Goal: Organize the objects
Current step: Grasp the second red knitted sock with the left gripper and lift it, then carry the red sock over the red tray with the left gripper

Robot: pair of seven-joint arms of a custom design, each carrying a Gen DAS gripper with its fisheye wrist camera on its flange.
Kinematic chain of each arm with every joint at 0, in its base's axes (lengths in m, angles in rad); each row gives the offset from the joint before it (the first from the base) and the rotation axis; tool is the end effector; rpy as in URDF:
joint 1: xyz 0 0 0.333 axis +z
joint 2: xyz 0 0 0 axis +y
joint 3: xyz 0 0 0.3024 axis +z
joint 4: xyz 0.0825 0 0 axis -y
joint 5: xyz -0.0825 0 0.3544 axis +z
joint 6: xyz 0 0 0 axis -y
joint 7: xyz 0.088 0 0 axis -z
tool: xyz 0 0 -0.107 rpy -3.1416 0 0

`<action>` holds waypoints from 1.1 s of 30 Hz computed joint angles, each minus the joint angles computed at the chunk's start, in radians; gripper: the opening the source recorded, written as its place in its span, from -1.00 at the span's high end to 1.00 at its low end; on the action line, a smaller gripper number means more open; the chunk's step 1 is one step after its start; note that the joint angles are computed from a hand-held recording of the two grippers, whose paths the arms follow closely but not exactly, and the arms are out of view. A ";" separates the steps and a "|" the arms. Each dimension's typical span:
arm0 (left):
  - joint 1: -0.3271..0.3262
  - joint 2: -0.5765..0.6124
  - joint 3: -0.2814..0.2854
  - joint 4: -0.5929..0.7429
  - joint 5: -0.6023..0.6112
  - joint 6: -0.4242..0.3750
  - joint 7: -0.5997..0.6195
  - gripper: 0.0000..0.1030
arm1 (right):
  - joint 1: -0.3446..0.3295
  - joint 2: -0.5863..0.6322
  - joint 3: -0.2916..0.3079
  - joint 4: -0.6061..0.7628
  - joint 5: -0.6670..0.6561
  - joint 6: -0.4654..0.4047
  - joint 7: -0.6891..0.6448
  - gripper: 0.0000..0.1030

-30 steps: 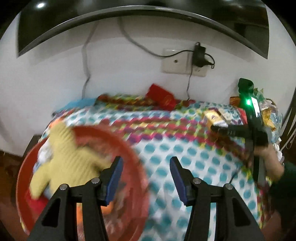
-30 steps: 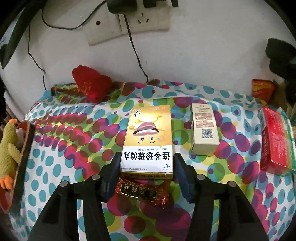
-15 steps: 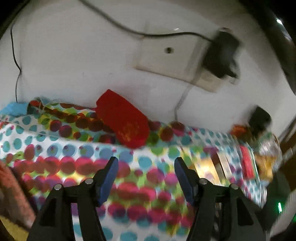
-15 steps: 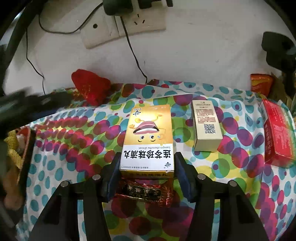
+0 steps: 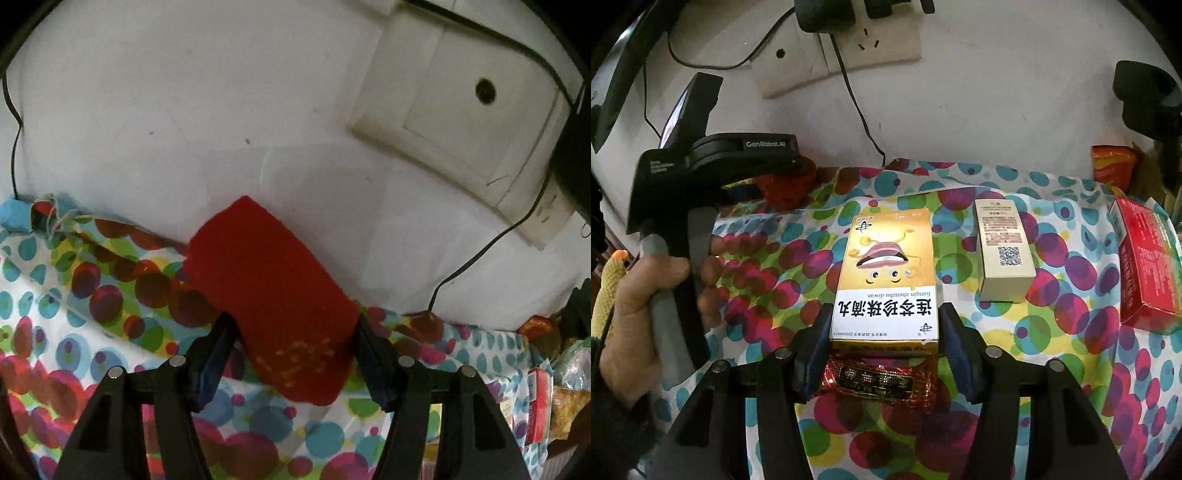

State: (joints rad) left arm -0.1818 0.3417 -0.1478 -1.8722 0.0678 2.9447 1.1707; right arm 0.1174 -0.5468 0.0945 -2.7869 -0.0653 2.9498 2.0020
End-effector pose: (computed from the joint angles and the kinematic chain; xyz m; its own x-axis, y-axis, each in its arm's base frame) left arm 0.6156 -0.2047 0.4250 -0.0561 -0.9649 0.2566 -0.7757 -0.1197 -0.6197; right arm 0.3696 0.0847 0.4540 -0.0890 -0.9799 -0.1786 -0.7569 0.1830 -0.6273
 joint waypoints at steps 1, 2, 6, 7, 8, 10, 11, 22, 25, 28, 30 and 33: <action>-0.028 -0.002 0.034 -0.002 0.038 -0.004 -0.029 -0.03 | 0.000 0.001 0.001 0.001 0.001 0.001 0.001 -0.07; -0.025 -0.009 0.033 -0.018 0.042 0.011 -0.028 0.11 | 0.000 0.002 0.002 0.002 0.001 0.001 0.002 -0.07; -0.014 -0.052 0.019 -0.070 0.040 0.002 -0.007 0.28 | -0.003 -0.001 0.002 0.002 -0.001 -0.003 0.001 -0.07; -0.036 -0.071 0.044 -0.089 0.079 0.000 -0.032 0.29 | -0.002 -0.001 0.001 0.002 -0.001 -0.004 0.000 -0.07; -0.041 -0.093 0.049 -0.114 0.104 -0.004 -0.037 0.30 | -0.002 -0.001 0.002 0.002 -0.001 -0.004 0.000 -0.07; -0.049 -0.146 0.055 -0.172 0.154 -0.014 -0.052 0.30 | -0.006 -0.001 0.005 0.002 -0.003 -0.005 0.002 -0.06; -0.038 -0.172 0.040 -0.204 0.150 -0.011 -0.041 0.30 | -0.012 0.000 0.012 0.005 -0.007 -0.008 0.007 -0.06; 0.010 -0.519 -0.030 -0.560 0.102 0.006 0.074 0.30 | -0.064 0.027 0.075 0.040 -0.082 -0.038 0.073 -0.05; -0.010 -0.588 -0.025 -0.628 0.023 -0.008 0.130 0.30 | -0.083 0.026 0.100 0.047 -0.123 -0.060 0.104 -0.05; -0.058 -0.681 0.019 -0.707 -0.064 -0.032 0.221 0.30 | -0.095 0.037 0.125 0.069 -0.168 -0.085 0.145 -0.05; -0.062 -0.757 0.018 -0.760 -0.083 -0.060 0.255 0.30 | -0.099 0.044 0.133 0.080 -0.197 -0.098 0.167 -0.05; -0.101 -0.866 0.049 -0.828 -0.134 -0.106 0.319 0.30 | -0.102 0.060 0.136 0.088 -0.235 -0.100 0.196 -0.05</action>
State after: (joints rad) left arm -0.2831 -0.5242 -0.0986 -2.7000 -0.0666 2.8388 1.4892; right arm 0.0152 -0.4869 0.2310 -2.6985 -0.2999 2.8503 2.1977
